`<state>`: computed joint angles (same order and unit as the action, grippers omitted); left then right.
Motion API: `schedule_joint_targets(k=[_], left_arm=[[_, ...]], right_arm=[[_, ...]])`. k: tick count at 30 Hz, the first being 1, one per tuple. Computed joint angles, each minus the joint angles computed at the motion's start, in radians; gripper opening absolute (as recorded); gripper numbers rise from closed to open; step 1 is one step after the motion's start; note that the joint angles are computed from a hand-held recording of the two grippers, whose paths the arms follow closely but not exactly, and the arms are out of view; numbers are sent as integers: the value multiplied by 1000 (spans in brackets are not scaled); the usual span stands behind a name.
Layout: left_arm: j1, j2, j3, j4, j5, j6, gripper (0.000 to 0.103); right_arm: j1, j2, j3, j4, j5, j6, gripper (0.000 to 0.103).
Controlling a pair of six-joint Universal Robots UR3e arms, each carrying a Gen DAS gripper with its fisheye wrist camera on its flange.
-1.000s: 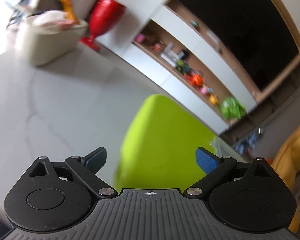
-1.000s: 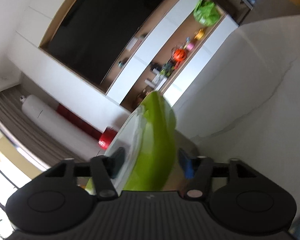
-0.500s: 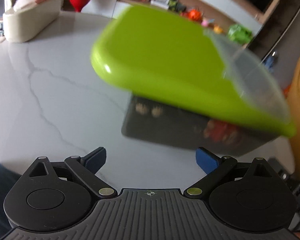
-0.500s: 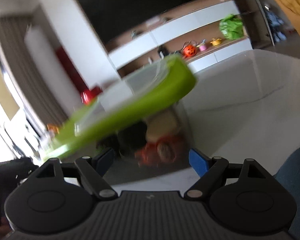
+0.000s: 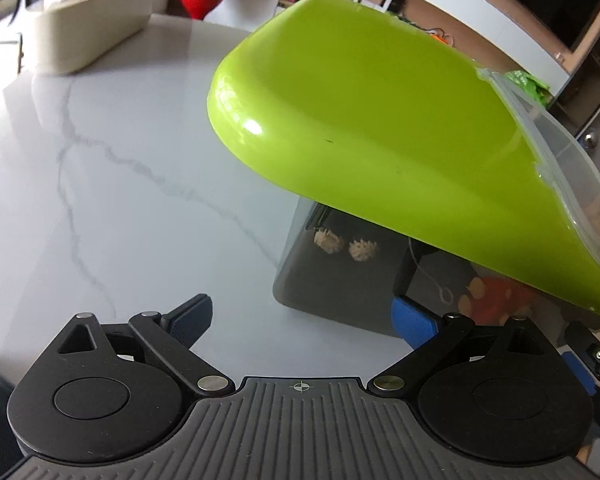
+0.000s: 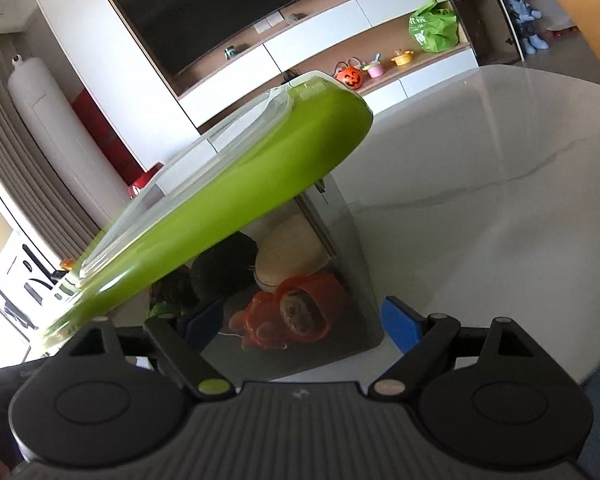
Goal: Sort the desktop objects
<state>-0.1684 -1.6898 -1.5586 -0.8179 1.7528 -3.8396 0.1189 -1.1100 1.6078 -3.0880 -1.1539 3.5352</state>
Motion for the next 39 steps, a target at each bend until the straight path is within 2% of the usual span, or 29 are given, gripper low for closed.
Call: schedule_joint_targets(k=[6, 10, 13, 16, 18, 21, 25, 31, 39], left_arm=[[5, -121, 185, -60, 0, 51, 99], [12, -177, 269, -80, -50, 88, 100], [-10, -256, 338, -72, -57, 118, 100], [11, -256, 265, 28, -91, 172, 100], [17, -235, 191, 111, -109, 181, 100], [28, -202, 92, 212, -144, 171, 100], [47, -167, -11, 311, -176, 180, 100], [64, -147, -56, 355, -141, 171, 100], [114, -104, -106, 342, -130, 107, 100]], right_arm=[[52, 116, -205, 63, -97, -43, 87], [66, 202, -358, 129, -149, 5, 87], [54, 239, -409, 130, -142, 35, 87], [22, 216, -299, -4, -103, 72, 87], [11, 200, -217, -90, -113, 77, 87], [10, 193, -175, -110, -143, 69, 87], [22, 225, -234, -73, -138, 54, 87], [48, 236, -241, -76, -134, -3, 87], [2, 231, -198, -105, -105, 106, 87]])
